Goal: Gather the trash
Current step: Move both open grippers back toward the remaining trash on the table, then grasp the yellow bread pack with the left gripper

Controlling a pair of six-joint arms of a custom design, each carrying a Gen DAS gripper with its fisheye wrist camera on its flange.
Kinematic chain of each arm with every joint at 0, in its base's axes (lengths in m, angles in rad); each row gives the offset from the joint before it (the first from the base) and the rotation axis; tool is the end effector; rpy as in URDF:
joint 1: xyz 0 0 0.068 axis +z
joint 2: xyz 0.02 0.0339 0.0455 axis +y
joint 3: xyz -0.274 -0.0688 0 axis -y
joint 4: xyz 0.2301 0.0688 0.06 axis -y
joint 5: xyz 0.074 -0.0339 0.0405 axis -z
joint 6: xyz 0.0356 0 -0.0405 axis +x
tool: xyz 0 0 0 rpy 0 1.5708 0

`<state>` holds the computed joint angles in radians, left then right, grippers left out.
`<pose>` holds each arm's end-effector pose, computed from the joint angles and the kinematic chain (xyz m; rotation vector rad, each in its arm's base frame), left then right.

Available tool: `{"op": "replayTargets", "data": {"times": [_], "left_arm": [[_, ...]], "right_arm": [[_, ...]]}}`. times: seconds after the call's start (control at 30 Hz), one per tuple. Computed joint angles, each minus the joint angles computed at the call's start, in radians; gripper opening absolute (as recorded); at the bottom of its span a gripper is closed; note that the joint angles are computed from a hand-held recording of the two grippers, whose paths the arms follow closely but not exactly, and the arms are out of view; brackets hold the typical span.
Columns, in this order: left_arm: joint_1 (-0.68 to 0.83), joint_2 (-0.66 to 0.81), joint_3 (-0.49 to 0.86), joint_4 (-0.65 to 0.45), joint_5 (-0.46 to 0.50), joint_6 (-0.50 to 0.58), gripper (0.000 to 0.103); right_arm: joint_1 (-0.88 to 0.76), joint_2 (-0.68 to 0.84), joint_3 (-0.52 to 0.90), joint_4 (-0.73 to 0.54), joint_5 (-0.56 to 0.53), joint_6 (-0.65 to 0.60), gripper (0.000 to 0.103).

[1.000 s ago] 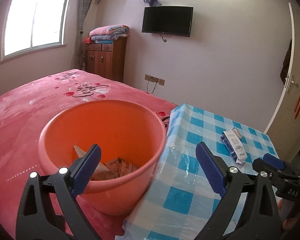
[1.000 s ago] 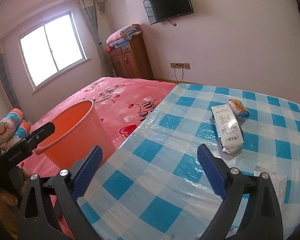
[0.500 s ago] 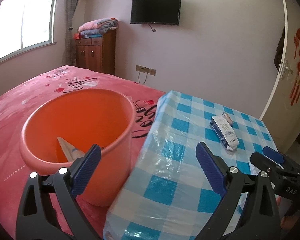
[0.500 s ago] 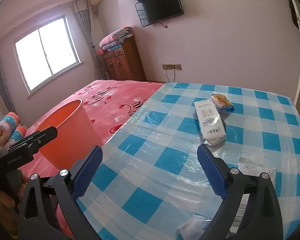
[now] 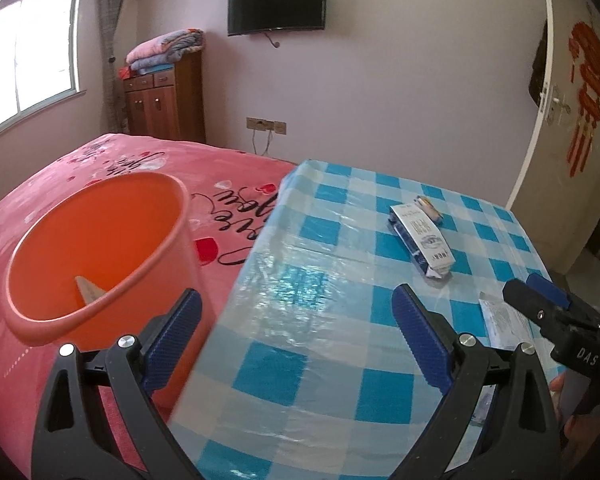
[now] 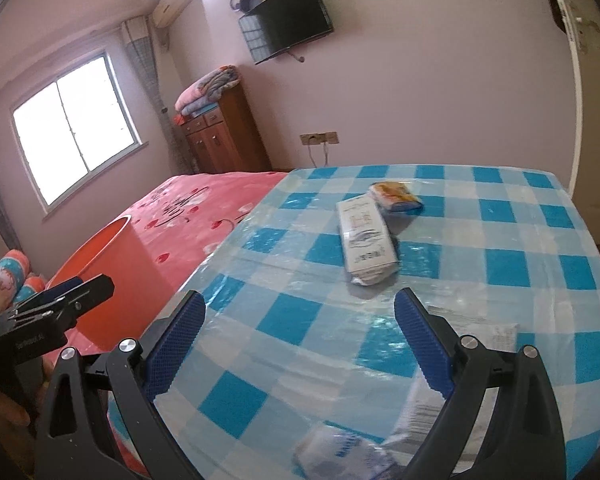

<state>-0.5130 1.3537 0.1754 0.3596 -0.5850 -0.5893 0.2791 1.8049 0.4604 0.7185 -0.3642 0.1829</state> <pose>0.1624 -0.0689 0.1157 -0.3472 2.2004 0.1101 0.2662 0.0895 0.1064 -0.3149 2.2042 0.6567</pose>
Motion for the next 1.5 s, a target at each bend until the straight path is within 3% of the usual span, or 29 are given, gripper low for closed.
{"op": "replayTargets", "data": {"times": [0.4, 0.6, 0.8, 1.03, 1.3, 1.5], "left_arm": [[-0.060, 0.208, 0.155, 0.004, 0.001, 0.009, 0.096], [-0.067, 0.305, 0.292, 0.001, 0.033, 0.135, 0.096], [-0.029, 0.527, 0.593, -0.085, 0.075, 0.365, 0.096], [0.039, 0.789, 0.976, -0.251, 0.208, 0.517, 0.096], [0.062, 1.078, 1.436, -0.496, 0.197, 0.679, 0.096], [0.079, 1.231, 1.695, -0.661, 0.183, 0.757, 0.096]], "right_arm": [[-0.198, 0.118, 0.053, 0.020, -0.109, -0.015, 0.094], [-0.293, 0.205, 0.113, 0.005, -0.170, -0.027, 0.094], [-0.371, 0.288, 0.188, -0.053, -0.230, -0.039, 0.094], [-0.431, 0.364, 0.264, -0.126, -0.293, -0.064, 0.094], [-0.458, 0.410, 0.317, -0.176, -0.346, -0.075, 0.094], [-0.477, 0.430, 0.344, -0.191, -0.379, -0.067, 0.094]]}}
